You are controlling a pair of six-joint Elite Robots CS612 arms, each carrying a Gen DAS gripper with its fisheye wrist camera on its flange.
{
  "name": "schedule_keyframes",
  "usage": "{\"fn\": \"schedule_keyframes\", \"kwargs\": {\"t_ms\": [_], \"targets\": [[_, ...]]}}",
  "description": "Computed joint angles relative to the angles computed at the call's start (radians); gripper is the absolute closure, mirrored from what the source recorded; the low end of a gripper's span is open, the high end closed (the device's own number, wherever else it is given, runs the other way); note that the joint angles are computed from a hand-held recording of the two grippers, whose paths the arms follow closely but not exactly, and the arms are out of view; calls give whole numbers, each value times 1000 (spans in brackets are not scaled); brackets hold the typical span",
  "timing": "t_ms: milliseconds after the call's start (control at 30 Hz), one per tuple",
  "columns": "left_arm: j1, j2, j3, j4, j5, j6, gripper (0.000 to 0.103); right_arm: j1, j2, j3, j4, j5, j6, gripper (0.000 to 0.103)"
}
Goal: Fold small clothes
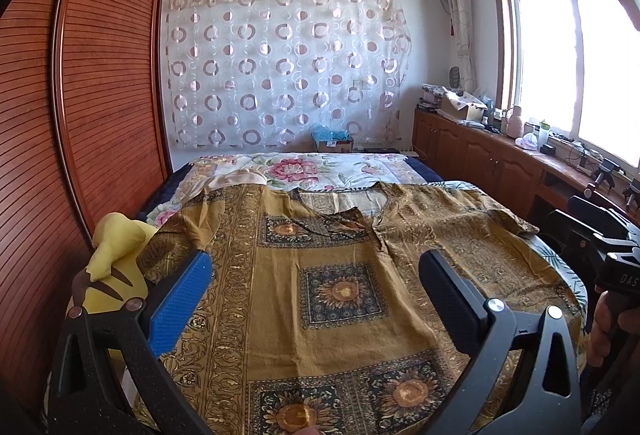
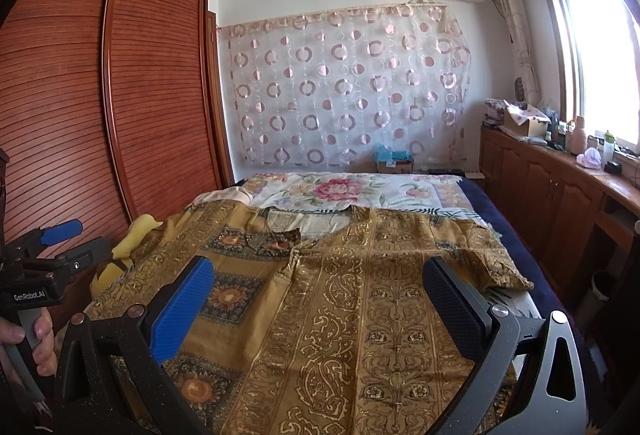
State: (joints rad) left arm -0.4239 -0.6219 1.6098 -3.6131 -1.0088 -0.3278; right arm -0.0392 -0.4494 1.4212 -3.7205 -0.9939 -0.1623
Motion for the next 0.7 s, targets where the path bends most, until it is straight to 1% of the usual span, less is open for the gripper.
{"fn": "schedule_keyframes", "kwargs": {"t_ms": [67,133,233,300,400,467,600,700], "targets": [[8,14,-11,10,-1,-11,0,5,7,-13,7,-7,-12,0],[22,19,-14,25,-22,-25,0,11,13,-24,22,-14,-23,0],[39,27,-20,43,-51,-38,0,16,21,-44,49,4,-27,0],[48,33,-25,55,-59,-39,0,24,28,-57,62,-4,-32,0],[58,46,-32,55,-56,-32,0,35,38,-80,102,-18,-69,0],[66,52,-34,67,-52,-31,0,45,44,-92,146,-39,-103,0],[91,61,-35,102,-59,-51,0,60,60,-125,226,-57,-143,0],[109,67,-33,99,-73,-56,0,69,65,-143,262,-65,-168,0]]}}
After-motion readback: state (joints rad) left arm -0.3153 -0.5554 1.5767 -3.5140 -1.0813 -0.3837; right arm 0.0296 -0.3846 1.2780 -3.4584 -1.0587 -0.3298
